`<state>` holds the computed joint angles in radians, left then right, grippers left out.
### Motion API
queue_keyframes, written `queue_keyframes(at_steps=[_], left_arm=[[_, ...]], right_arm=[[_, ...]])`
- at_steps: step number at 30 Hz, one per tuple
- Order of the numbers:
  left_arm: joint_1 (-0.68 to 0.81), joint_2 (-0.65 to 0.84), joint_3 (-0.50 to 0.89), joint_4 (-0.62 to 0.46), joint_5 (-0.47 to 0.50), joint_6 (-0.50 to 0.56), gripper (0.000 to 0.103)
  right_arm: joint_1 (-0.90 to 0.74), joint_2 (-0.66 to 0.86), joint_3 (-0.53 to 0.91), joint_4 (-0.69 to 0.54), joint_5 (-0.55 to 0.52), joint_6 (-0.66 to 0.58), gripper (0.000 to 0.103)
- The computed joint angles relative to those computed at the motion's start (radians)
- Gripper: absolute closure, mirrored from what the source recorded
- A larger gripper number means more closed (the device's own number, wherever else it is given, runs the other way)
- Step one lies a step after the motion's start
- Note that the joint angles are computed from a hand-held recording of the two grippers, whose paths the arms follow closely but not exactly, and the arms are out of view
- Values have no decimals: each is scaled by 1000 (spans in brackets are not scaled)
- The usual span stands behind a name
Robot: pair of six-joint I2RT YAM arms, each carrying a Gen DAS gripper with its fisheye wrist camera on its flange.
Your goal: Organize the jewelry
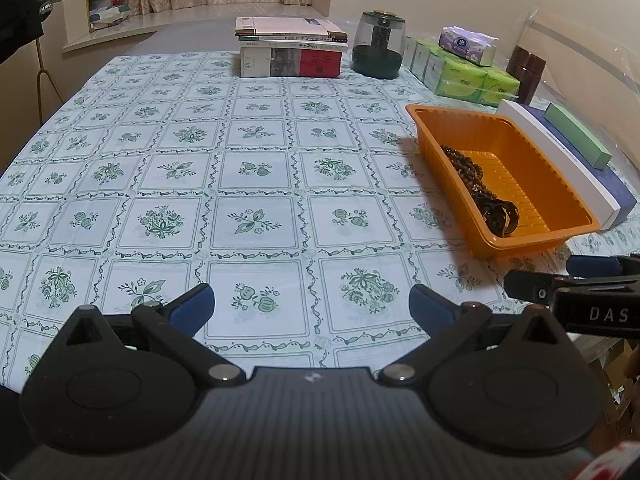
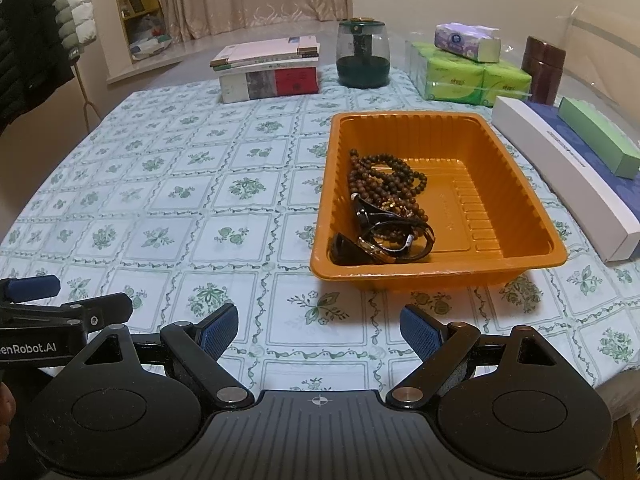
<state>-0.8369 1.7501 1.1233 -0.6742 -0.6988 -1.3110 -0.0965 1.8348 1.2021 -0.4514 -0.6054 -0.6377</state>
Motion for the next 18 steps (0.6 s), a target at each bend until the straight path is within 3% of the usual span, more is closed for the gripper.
queue_keyframes(at_steps=[18], left_arm=[[-2,1,2,-4,-2,-2,0]], right_arm=[[-1,-5,-1,0,-2,6,16]])
